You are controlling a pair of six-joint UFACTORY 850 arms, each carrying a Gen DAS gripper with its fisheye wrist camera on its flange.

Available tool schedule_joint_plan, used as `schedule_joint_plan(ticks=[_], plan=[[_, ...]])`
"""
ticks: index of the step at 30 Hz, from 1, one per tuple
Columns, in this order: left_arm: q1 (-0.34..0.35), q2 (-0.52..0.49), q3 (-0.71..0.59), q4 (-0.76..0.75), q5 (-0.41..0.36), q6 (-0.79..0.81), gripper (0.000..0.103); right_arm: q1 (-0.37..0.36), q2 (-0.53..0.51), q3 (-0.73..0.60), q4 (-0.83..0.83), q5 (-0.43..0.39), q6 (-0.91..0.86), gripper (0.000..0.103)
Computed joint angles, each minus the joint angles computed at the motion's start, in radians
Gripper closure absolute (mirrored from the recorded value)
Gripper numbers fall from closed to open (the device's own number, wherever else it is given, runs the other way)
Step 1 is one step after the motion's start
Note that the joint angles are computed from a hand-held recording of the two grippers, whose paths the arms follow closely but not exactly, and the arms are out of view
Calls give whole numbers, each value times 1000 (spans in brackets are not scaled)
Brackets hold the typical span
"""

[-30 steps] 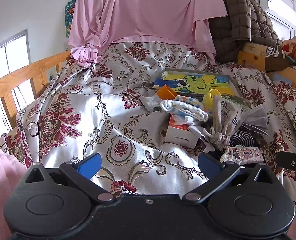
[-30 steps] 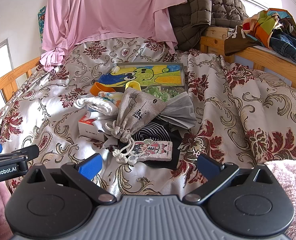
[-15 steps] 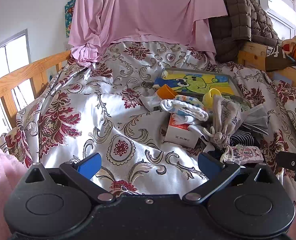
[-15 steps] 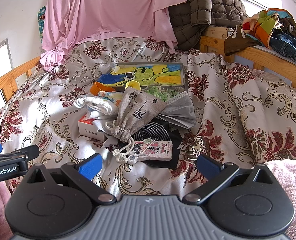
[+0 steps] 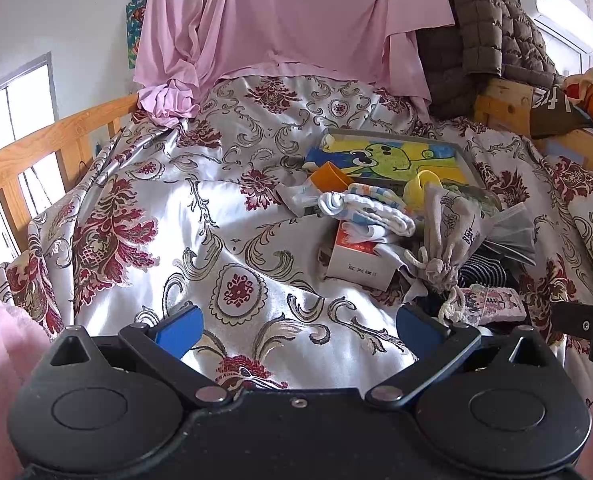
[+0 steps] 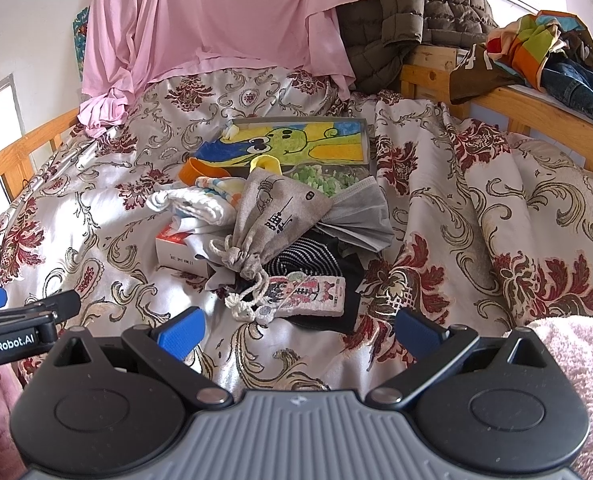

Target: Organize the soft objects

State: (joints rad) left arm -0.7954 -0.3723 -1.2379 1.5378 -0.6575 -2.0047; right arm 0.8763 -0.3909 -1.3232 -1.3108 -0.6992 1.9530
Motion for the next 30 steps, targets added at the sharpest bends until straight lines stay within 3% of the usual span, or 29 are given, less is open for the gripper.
schedule_joint_plan(ticks=[8,15,19,24,28,30], plan=[[3,-13,-29,-12,7,38,1,-22,5,-8,26,38,-19,0],[44,-43,-92,-25,109,114,1,-108,16,-23,78,155,-42,0],[75,-80,-145,6,211,163,1,-174,-1,-55,132,231,-101,0],[106,-166,-264,20,338,258,1,-264,-53,-125,271,324,-281,0],[117,-248,-371,48,399,339,1,-319,-124,-212,486,326,-509,0],[122,-294,-429,28,423,405,1,-350,-151,-237,612,371,-601,0]])
